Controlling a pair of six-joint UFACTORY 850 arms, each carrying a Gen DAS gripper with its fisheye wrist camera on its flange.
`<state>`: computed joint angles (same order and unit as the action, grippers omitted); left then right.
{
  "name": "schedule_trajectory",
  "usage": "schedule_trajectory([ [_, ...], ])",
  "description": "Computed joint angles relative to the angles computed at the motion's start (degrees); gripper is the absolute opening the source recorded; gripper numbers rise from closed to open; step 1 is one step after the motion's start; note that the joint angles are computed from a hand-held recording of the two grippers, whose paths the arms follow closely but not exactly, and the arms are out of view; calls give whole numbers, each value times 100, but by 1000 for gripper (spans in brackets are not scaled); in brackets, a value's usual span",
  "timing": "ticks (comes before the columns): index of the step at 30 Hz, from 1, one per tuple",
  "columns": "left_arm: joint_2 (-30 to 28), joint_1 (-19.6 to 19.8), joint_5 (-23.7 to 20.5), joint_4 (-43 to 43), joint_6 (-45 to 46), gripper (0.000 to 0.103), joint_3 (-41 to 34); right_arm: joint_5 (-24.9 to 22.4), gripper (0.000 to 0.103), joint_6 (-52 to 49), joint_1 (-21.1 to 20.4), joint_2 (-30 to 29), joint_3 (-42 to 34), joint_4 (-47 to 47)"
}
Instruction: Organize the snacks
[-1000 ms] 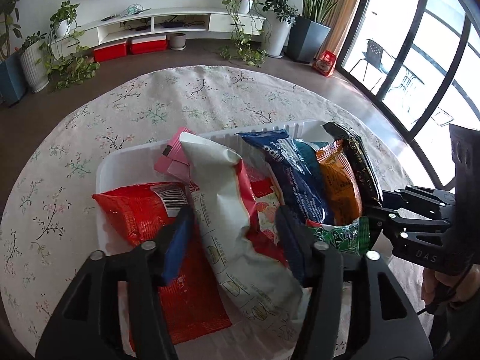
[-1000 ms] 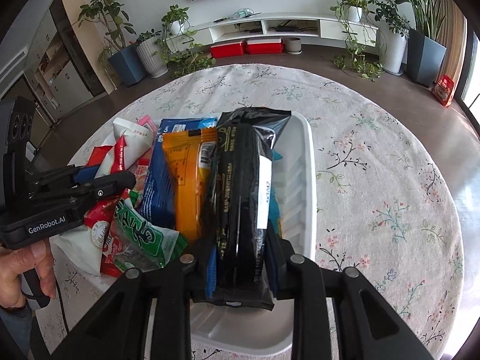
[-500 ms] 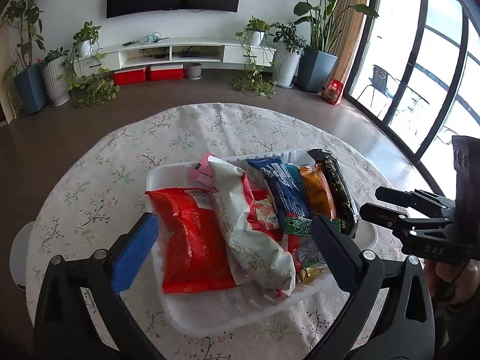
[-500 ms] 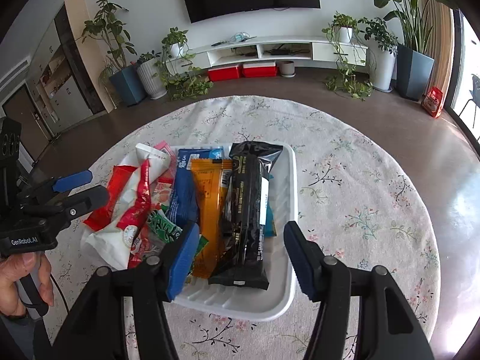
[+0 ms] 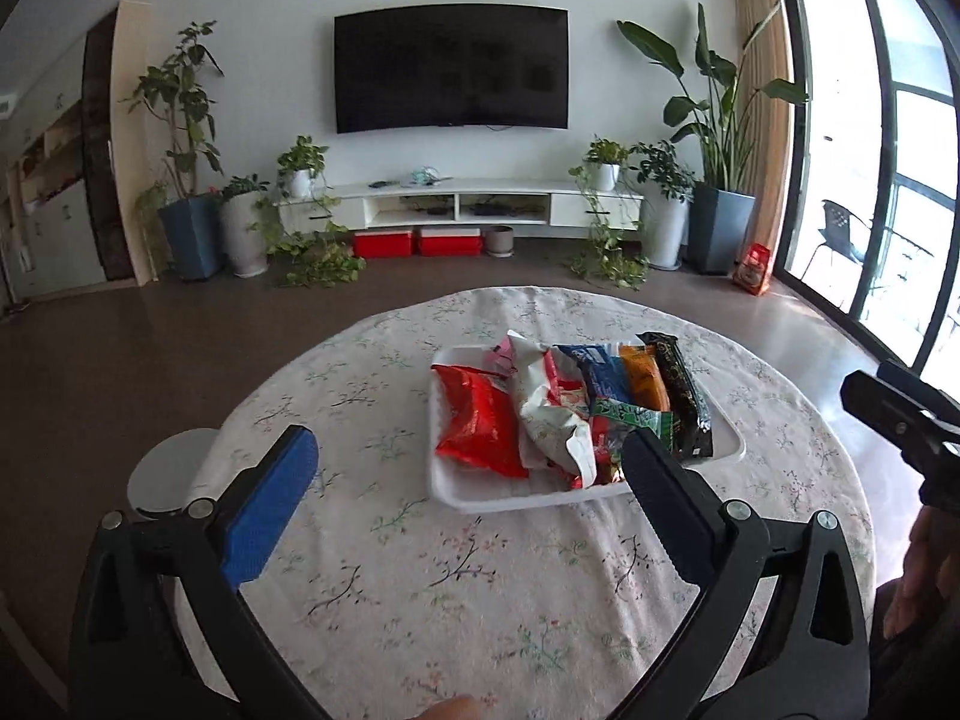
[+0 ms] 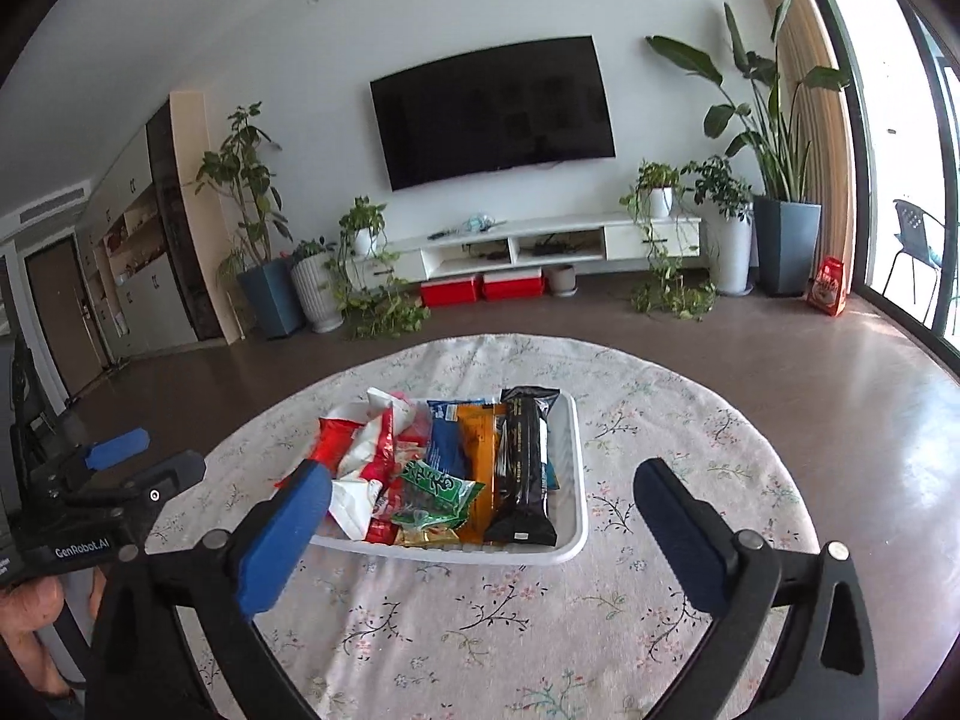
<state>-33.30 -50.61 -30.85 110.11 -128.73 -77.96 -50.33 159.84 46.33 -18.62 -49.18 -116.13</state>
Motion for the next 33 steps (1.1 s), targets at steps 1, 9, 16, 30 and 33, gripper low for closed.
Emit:
schedule_trajectory([
  [1, 86, -121, -263, -87, 112, 103, 159, -149, 103, -106, 127, 36, 33, 151],
  [9, 577, -555, -338, -1334, 235, 103, 941, -1292, 103, -670, 1046, 95, 101, 1308],
  [16, 667, -789, -332, -1829, 251, 103, 1276, -970, 103, -847, 1391, 173, 259, 2110],
  [30, 526, -943, -326, -2144, 658, 103, 1230, -400, 103, -932, 1582, -96, 217, 2836],
  [33, 521, -911, -249, -2233, 735, 103, 1227, -265, 103, -971, 1549, -104, 217, 2996],
])
